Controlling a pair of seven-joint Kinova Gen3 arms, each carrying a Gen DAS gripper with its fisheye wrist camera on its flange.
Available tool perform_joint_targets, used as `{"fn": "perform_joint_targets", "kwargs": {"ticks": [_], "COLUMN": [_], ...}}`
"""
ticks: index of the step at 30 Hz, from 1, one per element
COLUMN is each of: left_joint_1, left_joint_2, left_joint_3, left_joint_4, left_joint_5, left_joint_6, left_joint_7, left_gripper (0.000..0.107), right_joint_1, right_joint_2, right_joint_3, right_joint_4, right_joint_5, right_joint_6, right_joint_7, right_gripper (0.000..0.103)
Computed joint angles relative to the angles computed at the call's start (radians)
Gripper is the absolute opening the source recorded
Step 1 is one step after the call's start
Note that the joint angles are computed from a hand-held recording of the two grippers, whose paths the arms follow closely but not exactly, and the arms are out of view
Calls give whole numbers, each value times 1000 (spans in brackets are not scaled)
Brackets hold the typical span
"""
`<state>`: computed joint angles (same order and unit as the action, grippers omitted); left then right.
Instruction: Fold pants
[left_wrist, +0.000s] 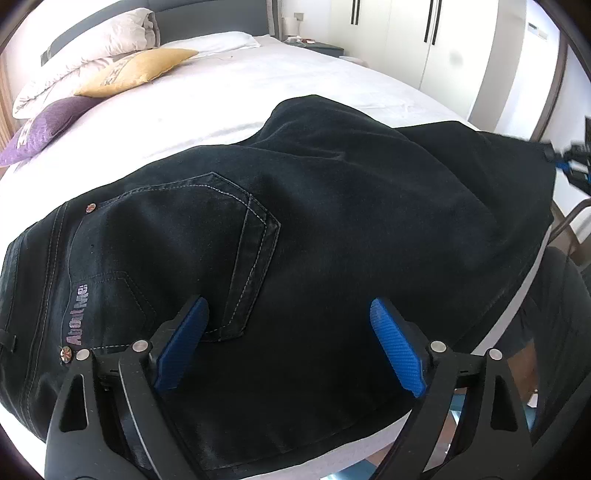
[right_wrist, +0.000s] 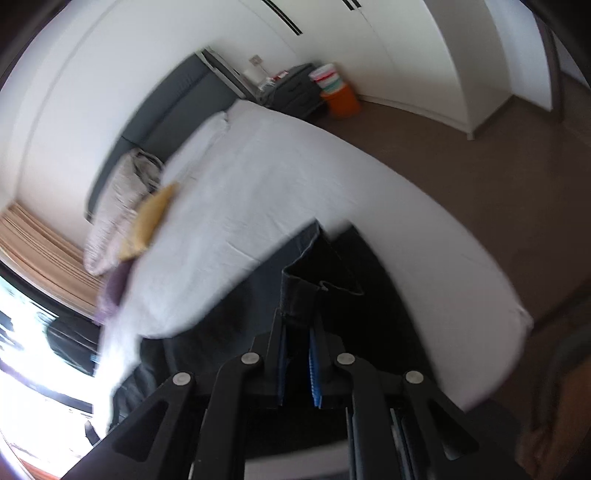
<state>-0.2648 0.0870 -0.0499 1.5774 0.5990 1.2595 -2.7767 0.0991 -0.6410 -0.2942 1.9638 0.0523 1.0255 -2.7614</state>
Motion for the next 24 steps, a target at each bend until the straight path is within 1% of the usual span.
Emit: {"fn": "perform_joint_targets", "kwargs": {"ticks": [1,3,5,7,10,14,17,19,20,22,24], "left_joint_1": [4,14,25,32,40,47,50,48,48,47,49], "left_joint_2": [-5,-14,-21,-26,-35,-48,-54,-52,-54,-52,-55], "left_joint_3": [1,5,7,6,4,0,-4,-9,-9,-11,-9], "left_joint_4": [7,17,21,23,28,41,50,48,53,59,63], "left_joint_5": [-2,-12,-25,-32,-38,-40,-32,-22,-21,-14,-19], "left_joint_6": [-10,-29,-42,-49,-58,-69,-73,-67,-71,-78,-87], "left_joint_7": [4,16,33,46,58,66,66,58,53,40,39], "left_gripper": [91,93,93,93,93,94,94,94,95,97,98], "right_joint_1": [4,5,2,4,11,40,56,53,41,25,17], "right_joint_2": [4,4,13,28,18,7,-3,-8,-2,0,-1], "right_joint_3": [-10,-7,-12,-38,-69,-154,-200,-197,-180,-144,-132], "right_joint_4": [7,36,39,20,-9,-74,-102,-100,-93,-57,-26], "right_joint_5": [-6,-33,-32,-11,26,93,127,126,112,74,52], "right_joint_6": [18,30,46,73,101,175,212,219,226,215,210], "right_joint_7": [-9,-40,-50,-57,-73,-81,-84,-80,-72,-84,-103], "right_gripper": [11,11,11,11,11,10,10,10,10,10,10]}}
